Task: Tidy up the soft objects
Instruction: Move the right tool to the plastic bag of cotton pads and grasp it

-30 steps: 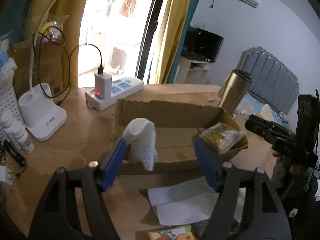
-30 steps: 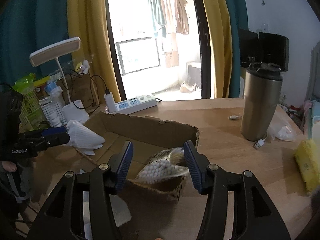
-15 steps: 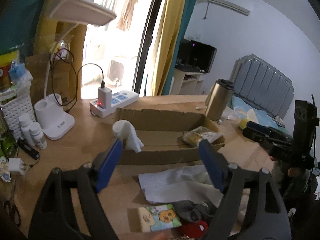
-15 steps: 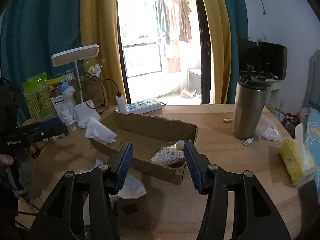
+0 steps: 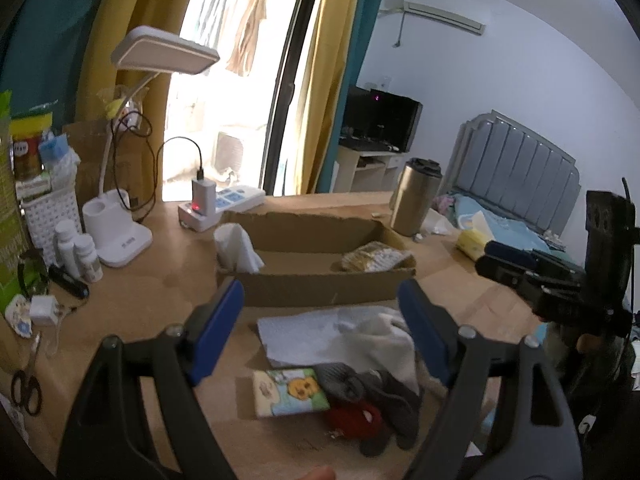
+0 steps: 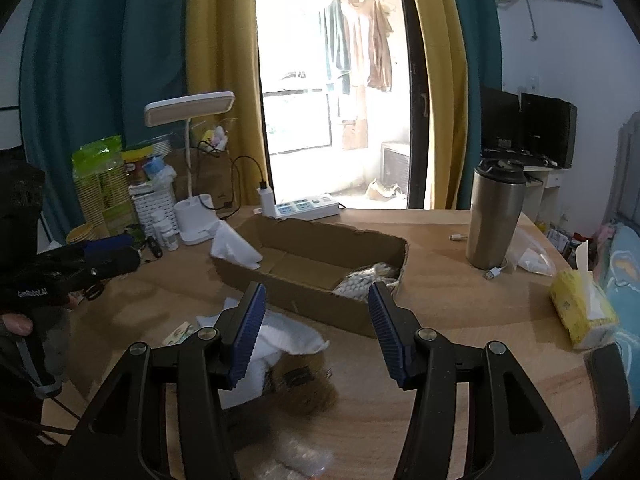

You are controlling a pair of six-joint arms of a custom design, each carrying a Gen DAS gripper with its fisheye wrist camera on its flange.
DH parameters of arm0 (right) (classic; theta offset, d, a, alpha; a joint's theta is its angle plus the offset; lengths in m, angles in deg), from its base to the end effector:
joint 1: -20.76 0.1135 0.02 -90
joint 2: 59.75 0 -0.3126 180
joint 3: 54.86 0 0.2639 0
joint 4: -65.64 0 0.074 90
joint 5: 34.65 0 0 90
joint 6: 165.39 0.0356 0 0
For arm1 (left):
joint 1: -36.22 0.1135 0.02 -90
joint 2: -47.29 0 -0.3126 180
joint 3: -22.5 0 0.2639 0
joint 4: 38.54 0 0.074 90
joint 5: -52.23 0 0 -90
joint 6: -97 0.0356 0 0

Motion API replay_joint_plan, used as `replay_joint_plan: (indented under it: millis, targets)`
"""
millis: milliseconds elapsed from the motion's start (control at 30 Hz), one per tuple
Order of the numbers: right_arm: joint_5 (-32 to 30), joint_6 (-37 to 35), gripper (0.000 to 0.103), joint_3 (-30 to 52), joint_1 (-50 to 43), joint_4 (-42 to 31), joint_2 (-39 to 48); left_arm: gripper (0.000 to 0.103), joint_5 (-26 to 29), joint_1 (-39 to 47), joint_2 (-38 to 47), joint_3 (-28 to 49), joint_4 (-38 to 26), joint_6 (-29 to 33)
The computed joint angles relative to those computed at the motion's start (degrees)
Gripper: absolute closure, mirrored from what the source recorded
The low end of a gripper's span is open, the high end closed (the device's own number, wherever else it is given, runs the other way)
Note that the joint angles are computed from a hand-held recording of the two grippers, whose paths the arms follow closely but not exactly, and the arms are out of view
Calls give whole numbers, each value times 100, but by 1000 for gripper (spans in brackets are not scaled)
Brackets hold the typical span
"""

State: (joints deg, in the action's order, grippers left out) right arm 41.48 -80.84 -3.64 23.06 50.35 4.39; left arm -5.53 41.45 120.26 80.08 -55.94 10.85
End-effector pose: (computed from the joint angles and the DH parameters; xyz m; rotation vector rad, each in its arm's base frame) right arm 0.2360 0.0180 0.2845 -0.2873 2.0343 0.2154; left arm 0.2710 0.0057 0.2860 0.2998 2.0635 -0.5045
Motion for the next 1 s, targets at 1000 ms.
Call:
replay_joint_plan:
  millis: [1000]
  targets:
    - [346, 192, 46, -867, 992, -51, 247, 21, 200, 115, 22, -1067, -136, -129]
